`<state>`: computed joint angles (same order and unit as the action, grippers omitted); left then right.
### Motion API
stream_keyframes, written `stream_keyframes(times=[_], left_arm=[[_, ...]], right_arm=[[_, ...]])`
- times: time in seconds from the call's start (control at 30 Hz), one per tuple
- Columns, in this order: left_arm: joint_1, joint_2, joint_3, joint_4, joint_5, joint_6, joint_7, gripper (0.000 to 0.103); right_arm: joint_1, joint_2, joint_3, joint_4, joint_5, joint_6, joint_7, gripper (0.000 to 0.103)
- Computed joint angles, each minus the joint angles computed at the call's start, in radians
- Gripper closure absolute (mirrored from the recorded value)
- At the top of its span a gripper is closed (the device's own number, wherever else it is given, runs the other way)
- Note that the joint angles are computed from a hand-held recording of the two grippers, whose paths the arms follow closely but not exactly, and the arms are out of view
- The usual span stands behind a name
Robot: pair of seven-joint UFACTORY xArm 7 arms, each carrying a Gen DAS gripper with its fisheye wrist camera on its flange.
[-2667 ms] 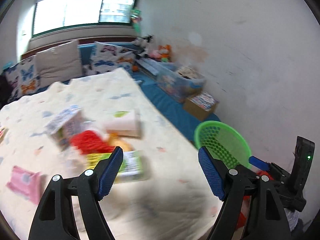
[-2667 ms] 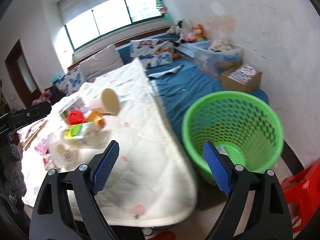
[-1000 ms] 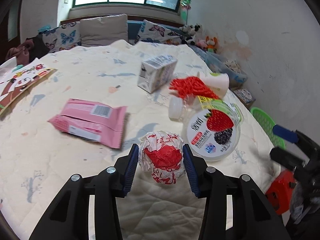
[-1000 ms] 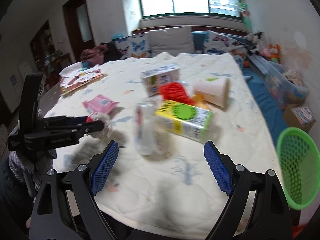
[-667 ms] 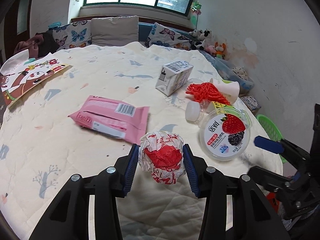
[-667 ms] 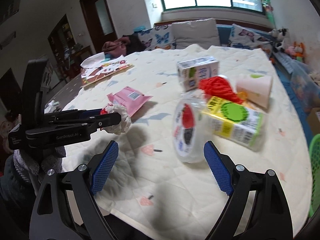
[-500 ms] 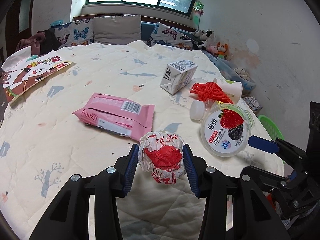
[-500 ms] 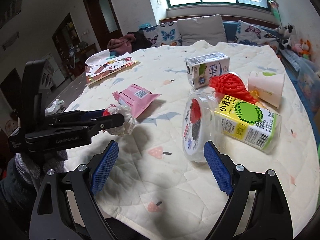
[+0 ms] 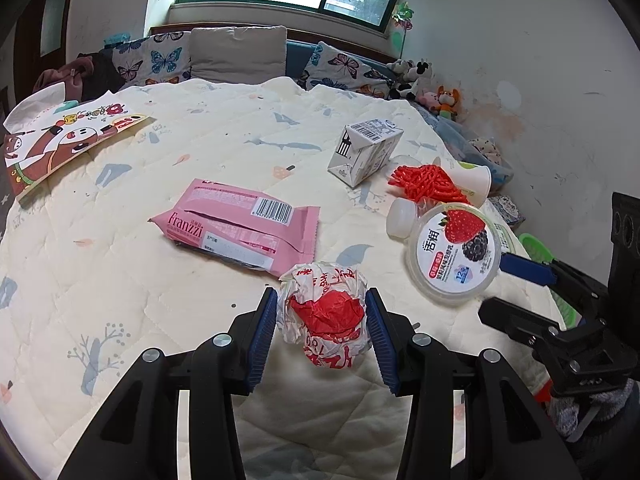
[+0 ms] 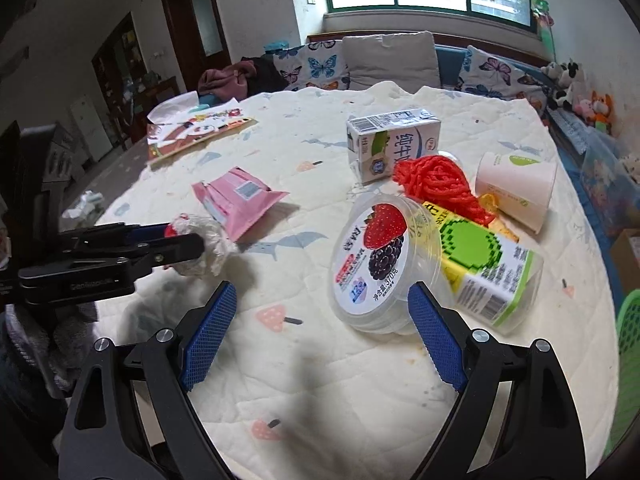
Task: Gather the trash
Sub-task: 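Grasp the paper cup with the right tool while the left tool holds the candy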
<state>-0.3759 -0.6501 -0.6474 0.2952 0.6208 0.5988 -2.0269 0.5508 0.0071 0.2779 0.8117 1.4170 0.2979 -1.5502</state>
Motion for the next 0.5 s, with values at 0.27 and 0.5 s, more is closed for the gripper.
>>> stream_keyframes(times=[0.27,0.5], left_arm=[[-0.007,-0.011,0.007,-0.012,-0.005,-0.002,-0.002,0.059],[-0.009,-0.018,0.009,-0.019,-0.015,-0.002,0.003,0.059]], right_arm=[[0.016,0.057,0.029,0.040,-0.042,-0.142,-0.056,0.016],[0.005,0.066,0.040,0.046,-0.058,-0.146,-0.053,0.016]])
